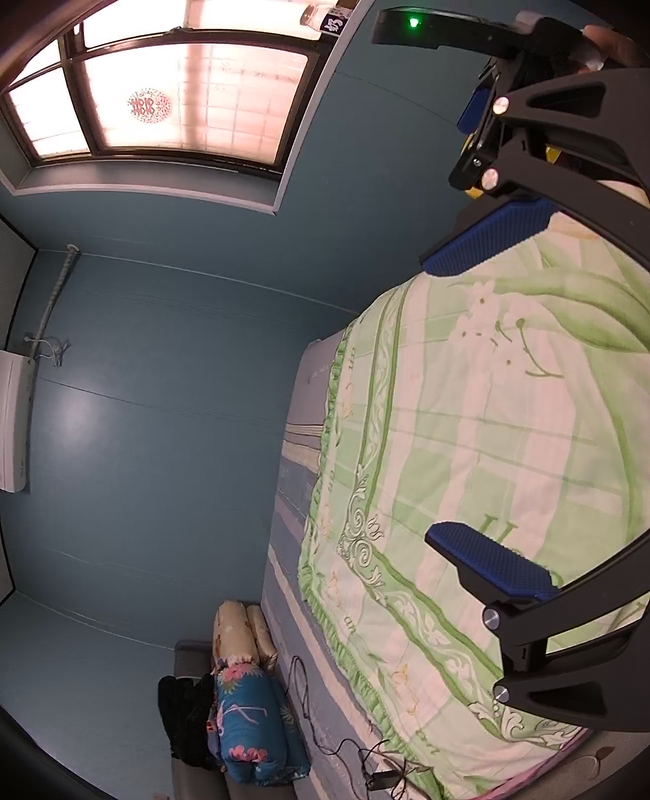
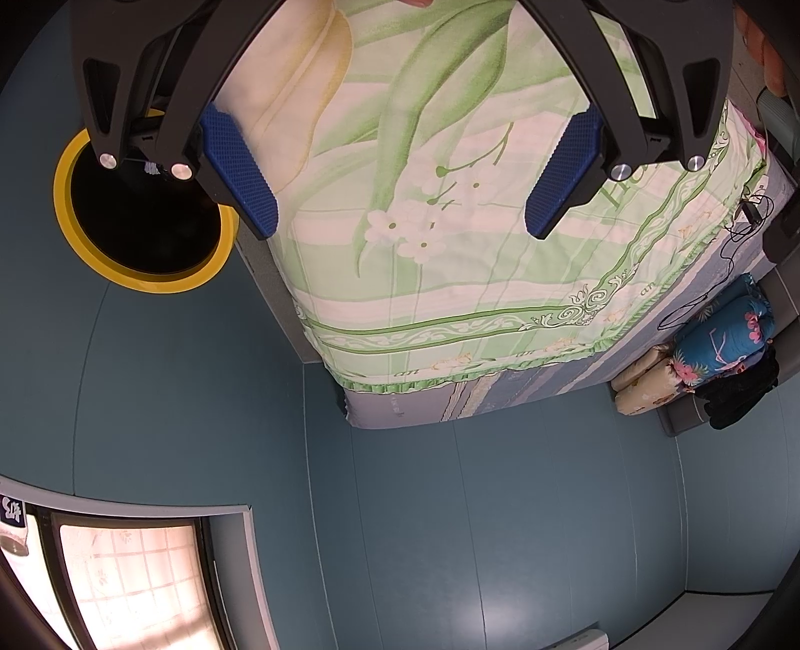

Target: Collect trash

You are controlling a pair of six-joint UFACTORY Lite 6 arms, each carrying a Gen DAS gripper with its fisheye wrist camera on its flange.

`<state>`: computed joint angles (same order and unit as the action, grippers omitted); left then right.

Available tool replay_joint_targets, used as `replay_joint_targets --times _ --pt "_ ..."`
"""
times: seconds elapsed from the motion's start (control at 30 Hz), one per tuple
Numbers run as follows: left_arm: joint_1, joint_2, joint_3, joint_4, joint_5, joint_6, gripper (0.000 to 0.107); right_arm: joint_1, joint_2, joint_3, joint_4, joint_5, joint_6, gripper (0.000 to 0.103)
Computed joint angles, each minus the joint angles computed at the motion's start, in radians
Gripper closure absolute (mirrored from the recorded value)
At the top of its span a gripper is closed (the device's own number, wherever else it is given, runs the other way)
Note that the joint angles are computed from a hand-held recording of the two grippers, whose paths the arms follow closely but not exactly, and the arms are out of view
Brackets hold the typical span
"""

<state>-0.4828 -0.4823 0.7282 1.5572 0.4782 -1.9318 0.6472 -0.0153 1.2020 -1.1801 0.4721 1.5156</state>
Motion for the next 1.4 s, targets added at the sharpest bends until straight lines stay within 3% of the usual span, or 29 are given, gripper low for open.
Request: replay_joint_targets --times 0.07,0.23,1.4 --pt "0.011 0.006 0.005 0.000 -0.014 0.022 0.012 0.000 0.000 -0.003 -0.001 0.000 0.005 0.008" --pt "-0.026 0.005 0.003 0.021 0.071 -0.003 0.012 0.007 0.000 -0.006 -0.007 0.007 0.015 0.008" --pt "0.046 0.009 0.006 -0.022 -0.016 0.028 0.012 0.010 0.013 0.003 0.015 0.009 0.002 0.008"
